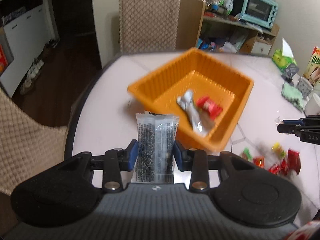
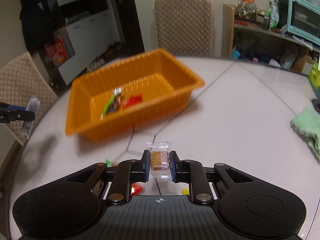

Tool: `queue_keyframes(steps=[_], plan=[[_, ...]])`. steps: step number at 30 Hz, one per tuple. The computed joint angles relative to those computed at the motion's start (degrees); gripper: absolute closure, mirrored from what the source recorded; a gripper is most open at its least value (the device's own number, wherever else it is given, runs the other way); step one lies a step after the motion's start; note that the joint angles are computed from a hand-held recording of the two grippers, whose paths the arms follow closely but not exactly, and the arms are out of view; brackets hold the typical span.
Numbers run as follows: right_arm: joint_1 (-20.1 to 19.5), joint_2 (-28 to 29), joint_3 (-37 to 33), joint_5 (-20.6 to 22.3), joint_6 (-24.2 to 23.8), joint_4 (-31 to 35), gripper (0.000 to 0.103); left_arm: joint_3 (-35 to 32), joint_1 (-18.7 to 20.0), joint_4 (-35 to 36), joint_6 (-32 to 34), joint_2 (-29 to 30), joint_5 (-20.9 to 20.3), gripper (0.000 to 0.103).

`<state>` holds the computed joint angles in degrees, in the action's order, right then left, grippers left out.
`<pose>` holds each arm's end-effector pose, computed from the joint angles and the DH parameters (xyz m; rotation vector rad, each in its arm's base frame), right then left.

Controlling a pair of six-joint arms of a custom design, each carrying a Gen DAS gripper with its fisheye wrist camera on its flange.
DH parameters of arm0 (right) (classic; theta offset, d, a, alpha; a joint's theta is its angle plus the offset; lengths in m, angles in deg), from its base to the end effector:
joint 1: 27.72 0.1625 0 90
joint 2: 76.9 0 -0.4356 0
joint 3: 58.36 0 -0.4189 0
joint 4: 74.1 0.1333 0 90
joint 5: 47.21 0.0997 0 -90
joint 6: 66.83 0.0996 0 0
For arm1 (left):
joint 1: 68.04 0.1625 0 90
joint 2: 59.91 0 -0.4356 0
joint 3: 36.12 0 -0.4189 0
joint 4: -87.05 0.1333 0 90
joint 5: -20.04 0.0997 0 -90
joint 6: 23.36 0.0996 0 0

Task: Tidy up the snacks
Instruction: 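Carry the dark-stick packet and small candy over the orange tray with both tools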

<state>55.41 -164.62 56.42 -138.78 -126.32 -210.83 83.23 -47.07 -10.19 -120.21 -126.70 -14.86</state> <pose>0.0677 -0.5297 0.3470 1.2811 -2.6065 0.3996 -0.3488 -0.3639 0.1193 -0.0602 2.1259 -0.9692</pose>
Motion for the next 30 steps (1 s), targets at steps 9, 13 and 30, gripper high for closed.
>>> queue_keyframes(steps=[9, 13, 30], plan=[[4.3, 6.4, -5.8, 4.4, 4.4, -0.9, 0.083, -5.6, 6.8, -15.7, 22.6, 4.4, 8.6, 0.068], [6.0, 10.7, -8.8, 5.2, 6.5, -1.8, 0.083, -8.1, 10.9, -30.5, 37.2, 8.2, 8.2, 0.068], [7.6, 24.3, -17.2, 1.0, 9.3, -4.9, 0.083, -18.6, 22.6, -43.5, 56.9, 18.4, 2.9, 0.068]])
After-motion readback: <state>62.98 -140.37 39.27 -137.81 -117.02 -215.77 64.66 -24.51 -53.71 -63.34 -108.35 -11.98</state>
